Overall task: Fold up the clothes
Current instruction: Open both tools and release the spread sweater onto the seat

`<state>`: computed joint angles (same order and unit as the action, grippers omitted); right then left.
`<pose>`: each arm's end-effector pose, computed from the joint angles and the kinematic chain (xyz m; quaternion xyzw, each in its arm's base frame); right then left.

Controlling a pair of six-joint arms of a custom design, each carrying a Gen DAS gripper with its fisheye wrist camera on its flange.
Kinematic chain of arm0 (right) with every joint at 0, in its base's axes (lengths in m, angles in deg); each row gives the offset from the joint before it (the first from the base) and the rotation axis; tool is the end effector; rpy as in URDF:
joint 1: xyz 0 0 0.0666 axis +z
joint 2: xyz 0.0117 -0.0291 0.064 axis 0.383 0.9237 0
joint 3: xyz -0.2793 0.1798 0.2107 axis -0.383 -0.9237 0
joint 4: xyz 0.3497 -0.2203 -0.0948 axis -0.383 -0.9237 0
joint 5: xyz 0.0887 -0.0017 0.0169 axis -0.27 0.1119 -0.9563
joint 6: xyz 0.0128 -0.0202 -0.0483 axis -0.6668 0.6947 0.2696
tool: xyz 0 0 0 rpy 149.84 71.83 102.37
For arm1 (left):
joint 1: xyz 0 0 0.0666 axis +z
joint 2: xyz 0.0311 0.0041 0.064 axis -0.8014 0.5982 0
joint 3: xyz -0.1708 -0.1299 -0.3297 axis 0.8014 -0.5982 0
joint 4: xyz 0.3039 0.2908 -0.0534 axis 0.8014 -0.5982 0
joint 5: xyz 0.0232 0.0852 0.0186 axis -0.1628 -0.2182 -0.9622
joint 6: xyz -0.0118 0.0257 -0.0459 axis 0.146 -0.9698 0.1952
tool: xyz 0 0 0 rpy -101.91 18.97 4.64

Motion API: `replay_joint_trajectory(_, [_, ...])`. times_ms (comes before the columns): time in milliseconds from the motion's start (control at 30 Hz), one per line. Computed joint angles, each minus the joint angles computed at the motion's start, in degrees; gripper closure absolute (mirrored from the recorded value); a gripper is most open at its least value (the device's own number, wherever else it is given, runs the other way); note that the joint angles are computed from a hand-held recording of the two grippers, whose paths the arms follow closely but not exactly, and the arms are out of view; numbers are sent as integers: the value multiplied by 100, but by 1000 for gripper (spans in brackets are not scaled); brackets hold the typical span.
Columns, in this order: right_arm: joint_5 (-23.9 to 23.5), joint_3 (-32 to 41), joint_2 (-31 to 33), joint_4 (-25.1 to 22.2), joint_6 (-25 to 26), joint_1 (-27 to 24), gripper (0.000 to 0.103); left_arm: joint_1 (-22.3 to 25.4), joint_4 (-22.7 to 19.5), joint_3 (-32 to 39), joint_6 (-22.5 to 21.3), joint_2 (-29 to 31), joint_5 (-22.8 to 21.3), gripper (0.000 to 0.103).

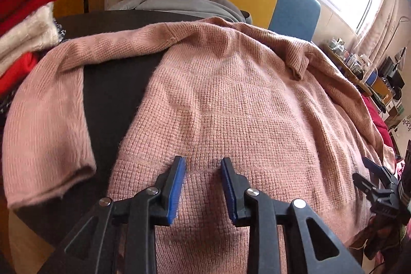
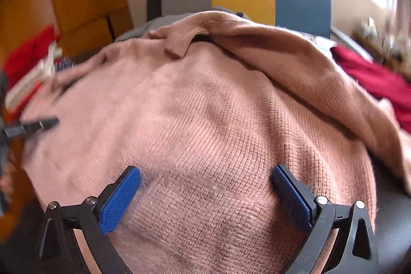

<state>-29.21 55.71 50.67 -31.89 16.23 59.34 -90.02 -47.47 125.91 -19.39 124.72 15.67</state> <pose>0.3747 0.2850 0.3824 -0.3121 0.8642 0.1725 0.3551 0.2769 -0.1863 0.3500 -0.2668 0.9039 -0.0230 0.3337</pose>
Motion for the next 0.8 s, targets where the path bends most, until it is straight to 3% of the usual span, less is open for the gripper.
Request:
replay_joint_trajectory(133, [-147,-105,-87,208,-54,-69,0,-43,-206,104,75,80,5,74])
replay_joint_trajectory(333, [-189,224,58,-260,85,-104,0,352,-228,340,-43,170,424,74])
replay_joint_trajectory(433, [-696,820,393,-893,-127,-230,0,585,-66,435,-285,222,547,74])
replay_joint_trajectory(533, [-1266,1169,587,-446,-420,-303,0,894,239,579,-691,349,636,74])
replay_joint_trajectory(667, [-2233,2076,1372,-80,-807,-254,0,1309,707,843,-1289,740,768,74])
replay_joint_trajectory(800, [-2259,3359,2554,-300,-944,-118,0,1545,1028,1008,-1682,1153,940,74])
